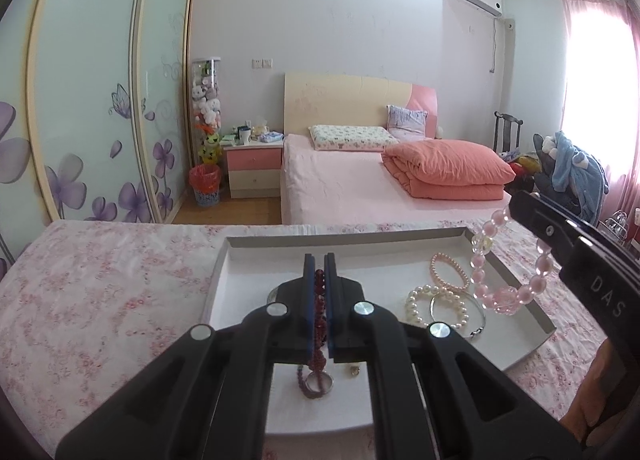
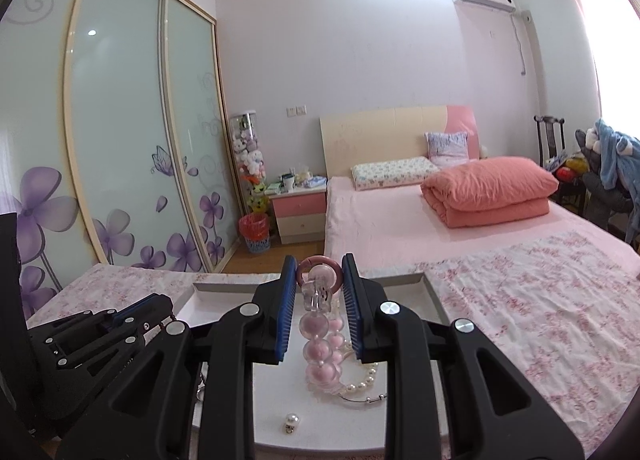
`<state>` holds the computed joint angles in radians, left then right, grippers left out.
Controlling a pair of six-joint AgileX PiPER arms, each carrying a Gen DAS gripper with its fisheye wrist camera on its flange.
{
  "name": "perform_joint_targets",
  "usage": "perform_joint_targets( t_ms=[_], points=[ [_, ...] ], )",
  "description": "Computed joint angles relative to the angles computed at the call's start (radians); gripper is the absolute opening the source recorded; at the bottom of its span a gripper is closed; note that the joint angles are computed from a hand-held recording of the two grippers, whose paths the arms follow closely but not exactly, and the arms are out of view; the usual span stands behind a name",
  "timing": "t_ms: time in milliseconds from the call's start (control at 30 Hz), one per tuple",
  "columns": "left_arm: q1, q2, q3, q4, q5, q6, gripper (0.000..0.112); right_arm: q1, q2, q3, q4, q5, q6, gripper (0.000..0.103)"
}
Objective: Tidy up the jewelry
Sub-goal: 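Lift the necklace into the tray with the left tool while the right carries the pink bracelet, then open both grippers to drop the necklace and charm bracelet in the tray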
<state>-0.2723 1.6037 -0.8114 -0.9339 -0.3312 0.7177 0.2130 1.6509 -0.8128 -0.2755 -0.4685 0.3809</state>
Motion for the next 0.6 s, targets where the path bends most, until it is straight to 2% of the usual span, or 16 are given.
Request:
perform_joint_targets(
  t_ms=[133, 300, 333, 367, 400, 467, 600],
  points=[
    [0.018, 0.037, -0.027, 0.056, 0.023, -0.055, 0.006, -0.001, 0.035, -0.034, -0.033, 0.023, 0.037, 0.024],
    [0.034, 0.071, -0.063, 0.057, 0.054, -0.063, 0.006, -0.007, 0.071, -0.085, -0.142, 0.071, 0.152, 0.025],
    [0.039, 0.069, -0.063, 0.065, 0.054, -0.075, 0.008, -0.009, 0.069, -0.080, -0.136, 0.066, 0.152, 0.031],
    [0.047, 0.064, -0.062, 0.079, 0.060, -0.091, 0.011, -0.014, 0.061, -0.072, -0.144, 0.058, 0.161, 0.045],
    [0.053, 0.058, -0.061, 0.080, 0.063, -0.096, 0.013, -0.015, 0.054, -0.065, -0.129, 0.051, 0.148, 0.049],
    [0.069, 0.041, -0.057, 0.075, 0.064, -0.102, 0.014, -0.016, 0.033, -0.044, -0.085, 0.033, 0.105, 0.050],
    [0.089, -0.006, -0.041, 0.008, 0.066, -0.046, 0.016, -0.040, -0.005, -0.026, -0.123, 0.028, 0.155, 0.050]
  ],
)
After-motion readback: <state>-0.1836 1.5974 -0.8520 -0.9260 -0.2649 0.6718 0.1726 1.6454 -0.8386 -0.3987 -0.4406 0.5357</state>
